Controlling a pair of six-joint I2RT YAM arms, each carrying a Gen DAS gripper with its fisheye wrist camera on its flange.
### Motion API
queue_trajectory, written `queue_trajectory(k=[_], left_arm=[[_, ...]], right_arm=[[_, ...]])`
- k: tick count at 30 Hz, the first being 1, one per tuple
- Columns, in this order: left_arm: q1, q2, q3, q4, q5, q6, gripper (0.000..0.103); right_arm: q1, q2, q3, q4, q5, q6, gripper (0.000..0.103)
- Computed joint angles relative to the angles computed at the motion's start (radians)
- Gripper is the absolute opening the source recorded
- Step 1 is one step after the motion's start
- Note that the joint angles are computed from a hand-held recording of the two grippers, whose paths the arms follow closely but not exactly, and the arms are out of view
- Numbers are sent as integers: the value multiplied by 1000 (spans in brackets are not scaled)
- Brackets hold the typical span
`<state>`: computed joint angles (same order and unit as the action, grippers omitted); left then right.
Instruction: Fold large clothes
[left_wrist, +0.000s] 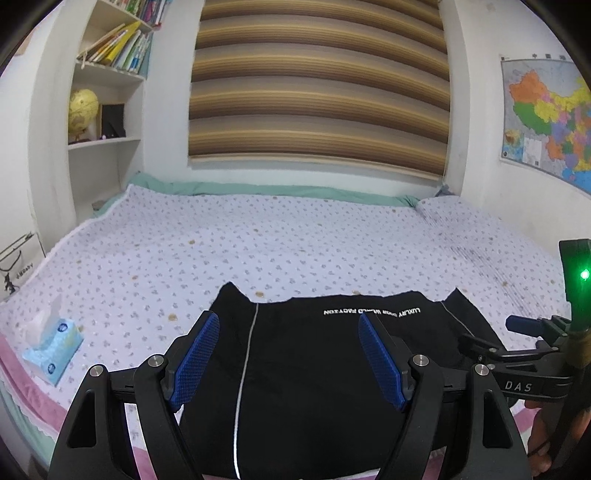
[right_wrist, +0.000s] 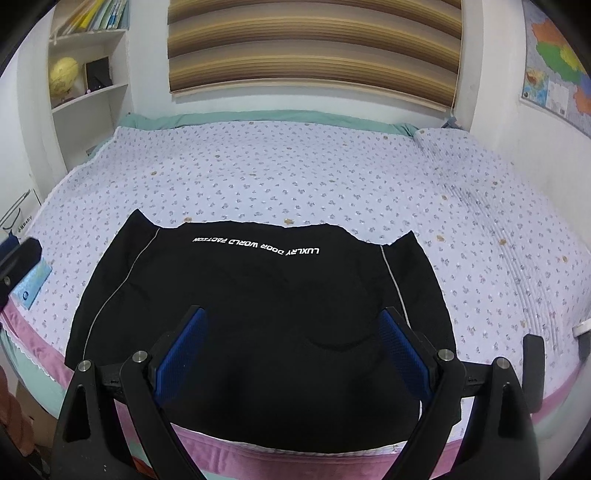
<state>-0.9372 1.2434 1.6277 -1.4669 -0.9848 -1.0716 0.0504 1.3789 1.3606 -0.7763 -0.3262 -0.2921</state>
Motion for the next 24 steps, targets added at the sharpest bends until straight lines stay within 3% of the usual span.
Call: queue_trajectory(k=[3,7,11,24], left_arm=[[4,0,-10,13,19,7,79],[20,-59,-58,116,77,92,79],[13,-37,-35,66,50,59,79],[13,-12,-31,70,70,74,79]], right_arm=[[-4,3,2,-2,-9,1,95],[-11,9,6,1,-16,20,95],[-9,-5,-6,26,0,33,95],[7,-4,-13,40,67,23,95]])
